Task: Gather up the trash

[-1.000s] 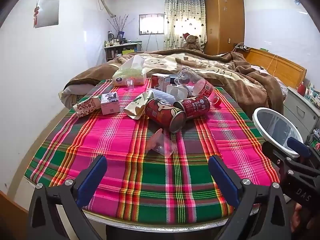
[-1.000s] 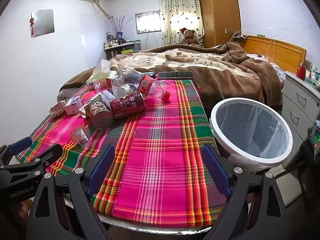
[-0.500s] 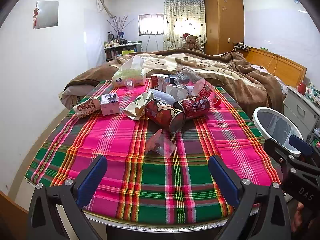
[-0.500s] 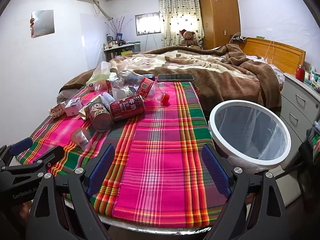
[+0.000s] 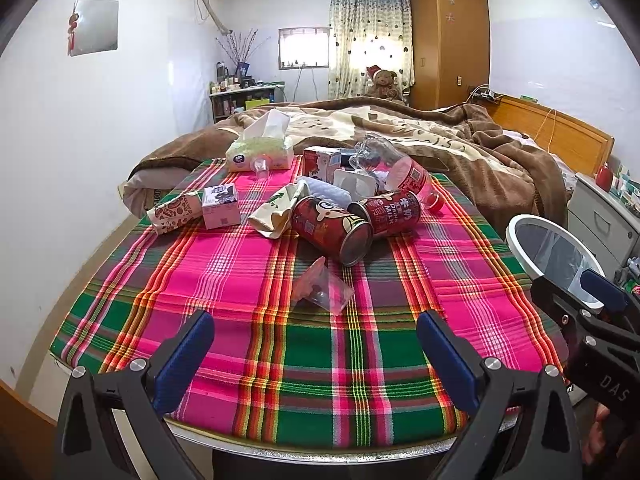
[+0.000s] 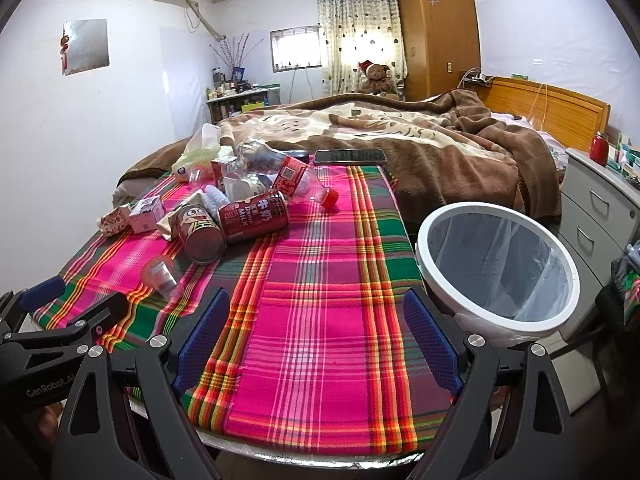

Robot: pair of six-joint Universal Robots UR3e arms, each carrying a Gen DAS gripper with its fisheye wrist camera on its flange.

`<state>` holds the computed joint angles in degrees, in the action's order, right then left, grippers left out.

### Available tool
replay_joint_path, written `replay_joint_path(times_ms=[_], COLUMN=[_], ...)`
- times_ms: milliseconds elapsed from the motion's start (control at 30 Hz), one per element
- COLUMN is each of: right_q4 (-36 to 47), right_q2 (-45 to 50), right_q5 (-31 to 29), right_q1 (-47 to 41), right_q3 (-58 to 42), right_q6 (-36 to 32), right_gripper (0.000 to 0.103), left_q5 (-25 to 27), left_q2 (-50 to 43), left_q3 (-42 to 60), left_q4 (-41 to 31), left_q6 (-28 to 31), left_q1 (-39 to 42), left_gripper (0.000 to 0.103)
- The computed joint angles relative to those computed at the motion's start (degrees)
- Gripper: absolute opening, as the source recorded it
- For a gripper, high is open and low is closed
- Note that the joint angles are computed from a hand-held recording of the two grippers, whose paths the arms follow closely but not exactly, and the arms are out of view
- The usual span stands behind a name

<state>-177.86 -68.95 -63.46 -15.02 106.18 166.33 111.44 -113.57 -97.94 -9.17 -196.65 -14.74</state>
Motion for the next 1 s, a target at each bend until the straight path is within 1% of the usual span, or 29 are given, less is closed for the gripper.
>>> replay_joint_path(times_ms=[1000], right_q4=[0.1], right_q2=[-0.2], right_q5=[0.2], right_q1=[-0.3], right_q3=[0.0], right_q6=[-0.4], right_gripper=[0.09], left_q5=[0.1], left_q2=[0.4], left_q3=[-0.7], left_q4=[0.5], left_q6=[-0.1], left_q1=[0.3], left_gripper=[0.102])
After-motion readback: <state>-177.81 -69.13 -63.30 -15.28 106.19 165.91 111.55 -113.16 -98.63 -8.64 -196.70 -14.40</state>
